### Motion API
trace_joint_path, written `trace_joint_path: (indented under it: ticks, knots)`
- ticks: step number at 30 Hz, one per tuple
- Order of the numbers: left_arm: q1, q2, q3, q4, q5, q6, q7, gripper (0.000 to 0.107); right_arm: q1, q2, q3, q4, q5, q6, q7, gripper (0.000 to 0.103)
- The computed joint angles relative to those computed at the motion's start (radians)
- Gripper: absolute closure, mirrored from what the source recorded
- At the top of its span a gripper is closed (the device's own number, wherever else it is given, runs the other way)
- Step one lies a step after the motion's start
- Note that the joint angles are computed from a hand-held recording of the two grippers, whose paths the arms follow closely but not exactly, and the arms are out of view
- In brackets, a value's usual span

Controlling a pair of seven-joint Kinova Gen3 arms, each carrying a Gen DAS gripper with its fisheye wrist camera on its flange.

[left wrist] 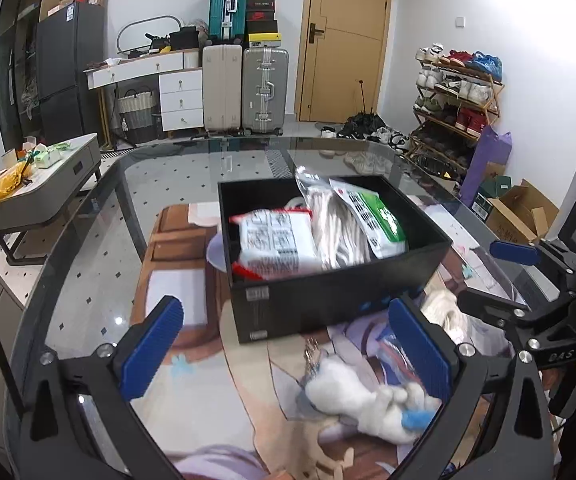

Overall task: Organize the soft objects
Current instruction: 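Move the left tool to the white plush toy while the right tool approaches the bagged strap coil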

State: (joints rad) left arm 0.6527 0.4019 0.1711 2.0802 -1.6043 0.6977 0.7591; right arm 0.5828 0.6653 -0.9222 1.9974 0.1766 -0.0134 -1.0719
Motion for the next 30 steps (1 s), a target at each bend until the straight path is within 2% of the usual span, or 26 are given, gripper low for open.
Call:
trace_joint_path:
  ticks: [4,10,17,22,26,30]
  knots:
    - [0.02,0.009,0.006,0.004,0.034,0.013,-0.008,0.004,-0.001,0.02,0.001,-0.017,-0.009,0.046,0.013,0.001]
    - [0.045,0.019,-0.001,0.007,0.069,-0.004,-0.002,0.004,-0.006,0.038,-0.001,-0.033,-0.062,0.101,0.098,0.001]
    - [0.069,0.04,-0.016,0.0,0.085,-0.022,-0.015,0.004,-0.05,0.035,0.034,-0.041,-0.132,0.132,0.187,0.001]
    - [0.061,0.033,-0.024,0.022,0.037,-0.056,0.048,0.004,-0.098,0.028,0.079,-0.044,-0.186,0.141,0.241,0.001]
    - [0.035,0.026,-0.008,0.045,-0.018,-0.078,0.107,0.004,-0.168,0.012,0.145,-0.046,-0.221,0.146,0.27,0.001]
    - [0.016,0.027,0.015,0.052,-0.04,-0.073,0.123,0.004,-0.202,0.009,0.174,-0.039,-0.24,0.135,0.293,0.001]
